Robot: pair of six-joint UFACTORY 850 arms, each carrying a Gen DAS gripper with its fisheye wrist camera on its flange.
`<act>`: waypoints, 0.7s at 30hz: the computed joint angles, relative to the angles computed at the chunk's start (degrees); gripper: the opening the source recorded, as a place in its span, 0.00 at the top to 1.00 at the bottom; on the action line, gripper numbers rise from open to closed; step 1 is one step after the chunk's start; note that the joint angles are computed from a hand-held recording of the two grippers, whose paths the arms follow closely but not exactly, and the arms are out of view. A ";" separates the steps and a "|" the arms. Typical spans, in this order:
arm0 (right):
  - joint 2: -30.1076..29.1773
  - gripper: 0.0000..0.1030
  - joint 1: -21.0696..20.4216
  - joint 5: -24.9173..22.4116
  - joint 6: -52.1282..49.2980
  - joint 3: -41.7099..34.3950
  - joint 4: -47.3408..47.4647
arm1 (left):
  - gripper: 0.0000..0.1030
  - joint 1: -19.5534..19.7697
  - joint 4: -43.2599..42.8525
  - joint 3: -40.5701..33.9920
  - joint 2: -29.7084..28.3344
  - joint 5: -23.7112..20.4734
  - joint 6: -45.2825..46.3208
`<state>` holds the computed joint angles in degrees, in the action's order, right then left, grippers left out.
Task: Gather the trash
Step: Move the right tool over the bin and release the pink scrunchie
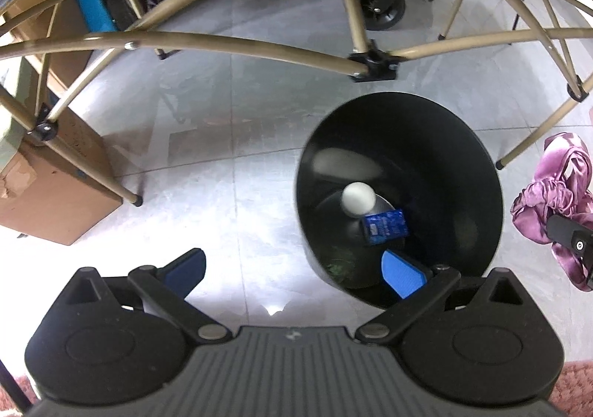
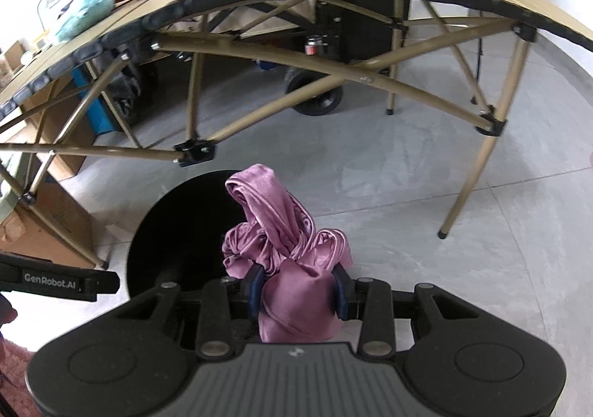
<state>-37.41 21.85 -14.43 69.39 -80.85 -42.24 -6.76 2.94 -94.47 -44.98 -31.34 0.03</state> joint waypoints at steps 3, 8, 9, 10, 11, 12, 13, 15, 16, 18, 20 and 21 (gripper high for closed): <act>-1.43 0.65 0.48 0.05 -7.98 -2.28 7.51 | 0.00 0.67 0.64 0.17 0.06 0.10 -0.83; -4.35 0.65 1.38 -1.16 -22.34 -6.81 20.64 | 0.00 1.65 1.83 0.63 0.15 0.10 -1.53; -4.91 0.65 1.61 -1.54 -24.45 -7.63 22.51 | 0.00 1.86 1.84 0.63 0.13 -0.02 -1.47; -5.38 0.65 1.72 -1.96 -26.22 -8.30 24.08 | 0.00 2.05 1.88 0.67 0.15 -0.08 -1.47; -6.02 0.65 1.88 -2.57 -27.76 -9.23 25.55 | 0.00 2.24 1.86 0.68 0.13 -0.15 -1.48; -6.65 0.65 2.02 -3.09 -29.03 -10.13 26.86 | 0.00 2.41 1.76 0.69 0.11 -0.20 -1.39; -7.13 0.65 2.12 -3.49 -30.04 -10.82 27.86 | 0.00 2.57 1.70 0.66 0.07 -0.31 -1.29; -8.13 0.65 2.48 -4.37 -31.36 -12.26 29.08 | 0.00 2.81 1.86 0.63 -0.02 -0.39 -1.34; -8.58 0.65 2.59 -4.76 -32.11 -12.89 29.82 | 0.00 2.86 1.92 0.57 -0.11 -0.41 -1.39; -9.62 0.65 2.75 -5.80 -33.33 -14.30 31.09 | 0.00 3.03 2.11 0.50 -0.26 -0.53 -1.55; -10.86 0.65 2.74 -6.80 -34.98 -15.89 33.13 | 0.00 3.16 2.39 0.30 -0.50 -0.76 -2.01; -11.45 0.65 2.68 -7.38 -36.22 -16.65 34.93 | 0.00 3.24 2.49 0.10 -0.66 -0.95 -2.19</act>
